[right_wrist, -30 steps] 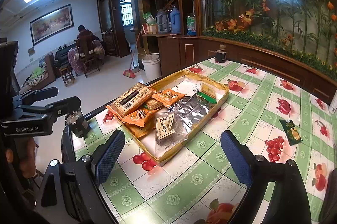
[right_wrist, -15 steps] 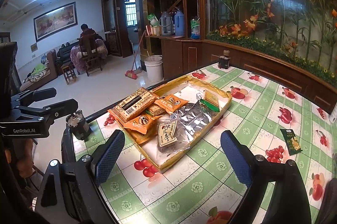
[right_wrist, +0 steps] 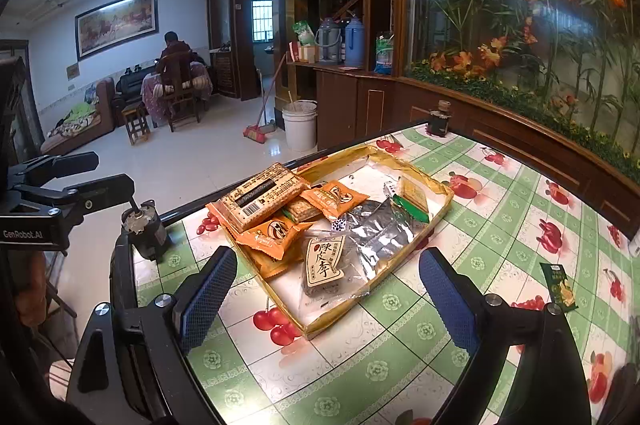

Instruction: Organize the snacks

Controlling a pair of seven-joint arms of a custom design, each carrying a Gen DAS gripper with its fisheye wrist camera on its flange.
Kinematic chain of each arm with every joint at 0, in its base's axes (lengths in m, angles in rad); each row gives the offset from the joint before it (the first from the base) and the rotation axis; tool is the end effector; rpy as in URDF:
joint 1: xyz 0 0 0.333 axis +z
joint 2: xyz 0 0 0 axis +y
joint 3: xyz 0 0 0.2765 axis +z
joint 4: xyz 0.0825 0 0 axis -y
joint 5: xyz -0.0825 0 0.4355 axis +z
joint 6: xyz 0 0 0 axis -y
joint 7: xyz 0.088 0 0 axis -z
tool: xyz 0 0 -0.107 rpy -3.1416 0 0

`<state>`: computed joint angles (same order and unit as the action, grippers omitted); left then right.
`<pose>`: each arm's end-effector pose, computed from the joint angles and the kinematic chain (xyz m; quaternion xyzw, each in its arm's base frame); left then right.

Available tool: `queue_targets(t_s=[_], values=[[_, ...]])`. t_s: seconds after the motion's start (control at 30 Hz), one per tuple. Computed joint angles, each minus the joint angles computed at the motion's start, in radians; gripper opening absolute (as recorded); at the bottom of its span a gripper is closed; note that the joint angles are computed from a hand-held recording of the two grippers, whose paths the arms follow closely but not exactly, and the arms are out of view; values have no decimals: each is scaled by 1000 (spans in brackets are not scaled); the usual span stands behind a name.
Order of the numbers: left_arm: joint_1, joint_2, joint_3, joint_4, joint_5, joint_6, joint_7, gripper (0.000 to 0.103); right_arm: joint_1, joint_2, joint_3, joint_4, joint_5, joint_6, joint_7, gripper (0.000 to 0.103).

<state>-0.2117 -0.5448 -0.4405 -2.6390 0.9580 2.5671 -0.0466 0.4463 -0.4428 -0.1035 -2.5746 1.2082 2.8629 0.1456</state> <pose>0.3776 -0.2844 0.3805 -0.7015 0.5543 -0.2770 0.3521 0.4758 0.1169 0.4019 -0.8048 0.3797 -0.1863 0.4164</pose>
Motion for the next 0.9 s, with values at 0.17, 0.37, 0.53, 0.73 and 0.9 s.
queue_targets(t_s=[0.17,0.37,0.53,0.73,0.9], values=[[-2,-7,-3,1,1,-17,-6,103,3,33,2,33,18,-15,-34,94],[-10,25,-13,27,8,-66,7,103,-8,49,14,51,35,-28,-61,94],[-30,69,-40,70,44,-167,-13,103,-26,72,25,67,28,-34,-58,94],[-59,75,-32,74,122,-171,-55,103,-44,82,26,74,39,-55,-54,94],[-74,87,-7,79,157,-117,-52,103,-54,83,31,74,39,-59,-55,94]])
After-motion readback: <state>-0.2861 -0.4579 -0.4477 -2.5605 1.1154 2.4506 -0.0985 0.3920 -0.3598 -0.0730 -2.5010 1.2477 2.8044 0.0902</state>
